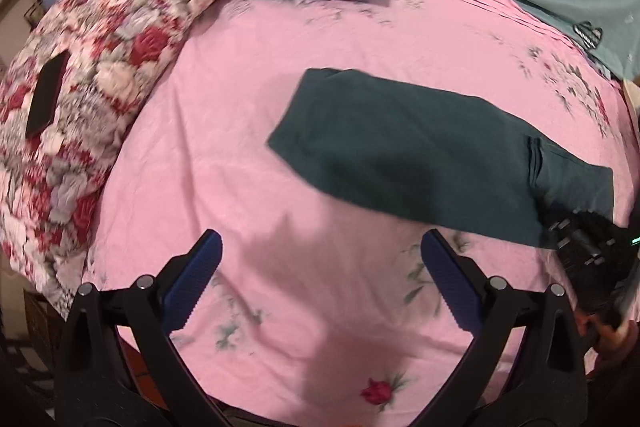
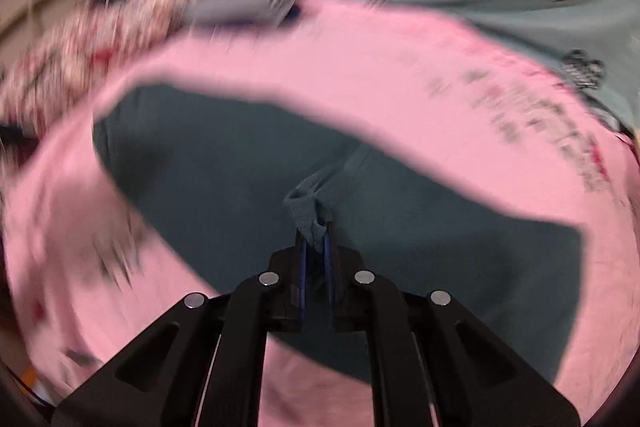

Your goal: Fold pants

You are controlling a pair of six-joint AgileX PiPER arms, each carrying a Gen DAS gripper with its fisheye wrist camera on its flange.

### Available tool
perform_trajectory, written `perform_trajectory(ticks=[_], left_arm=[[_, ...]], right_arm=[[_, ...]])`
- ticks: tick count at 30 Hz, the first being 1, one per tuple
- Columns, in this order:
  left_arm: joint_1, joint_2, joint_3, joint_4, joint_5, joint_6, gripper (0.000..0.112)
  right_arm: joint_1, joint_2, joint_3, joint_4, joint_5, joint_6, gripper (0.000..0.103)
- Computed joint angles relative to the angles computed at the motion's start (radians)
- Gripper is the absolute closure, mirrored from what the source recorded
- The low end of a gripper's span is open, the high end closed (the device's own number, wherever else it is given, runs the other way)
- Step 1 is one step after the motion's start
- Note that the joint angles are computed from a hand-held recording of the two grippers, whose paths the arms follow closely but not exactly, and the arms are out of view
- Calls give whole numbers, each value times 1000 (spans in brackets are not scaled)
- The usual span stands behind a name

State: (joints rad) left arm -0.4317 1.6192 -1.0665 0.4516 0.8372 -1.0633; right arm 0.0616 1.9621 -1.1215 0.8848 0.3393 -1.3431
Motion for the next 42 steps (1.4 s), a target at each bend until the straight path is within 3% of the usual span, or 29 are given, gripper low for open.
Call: perform_trajectory(ticks=[2, 5, 9, 12, 13, 14, 16, 18, 22, 25, 27, 30, 34, 36, 38, 40, 42], left_arm=[[11, -32, 39, 9, -11, -12, 12], [35, -47, 69, 6, -21, -10, 12], [43, -29, 58, -7, -77, -4, 12], [18, 54, -29, -53, -108, 65, 12], [5, 79, -59, -58, -105, 78, 12], [-11, 109, -97, -62, -101, 94, 12], [-34, 147, -156, -69, -94, 110, 12], [-42, 164, -183, -84, -105, 122, 12], [-48, 201, -222, -111, -87, 144, 12], [-46, 201, -218, -132, -90, 150, 12], [-51, 198, -216, -122, -76, 143, 12], [-58, 176, -193, -72, -56, 109, 12], [-37, 136, -127, 15, -31, 64, 12], [22, 105, -70, 11, -66, 75, 12], [108, 78, -19, -56, -139, 150, 12], [223, 68, 23, -202, -250, 323, 12], [295, 100, 15, -299, -295, 463, 12]], right_arm=[[-8, -40, 17, 23, 46, -48, 65], [-108, -91, -50, -69, 283, 66, 63], [-283, -75, -132, -119, 399, 281, 63], [-397, 29, -248, -218, 460, 476, 63], [-409, 62, -264, -298, 439, 541, 65], [-435, 84, -274, -347, 418, 567, 87], [-460, 82, -284, -379, 429, 568, 96], [-469, 48, -277, -414, 431, 585, 91], [-436, -33, -209, -303, 388, 417, 88], [-383, -2, -226, -279, 406, 391, 86], [-347, 44, -230, -361, 364, 432, 85], [-389, 40, -206, -334, 356, 349, 85], [-355, -9, -185, -502, 306, 496, 82], [-335, -56, -163, -448, 308, 457, 80], [-283, -104, -129, -404, 294, 445, 68], [-235, -125, -112, -406, 288, 494, 64], [-187, -135, -103, -383, 306, 550, 64]])
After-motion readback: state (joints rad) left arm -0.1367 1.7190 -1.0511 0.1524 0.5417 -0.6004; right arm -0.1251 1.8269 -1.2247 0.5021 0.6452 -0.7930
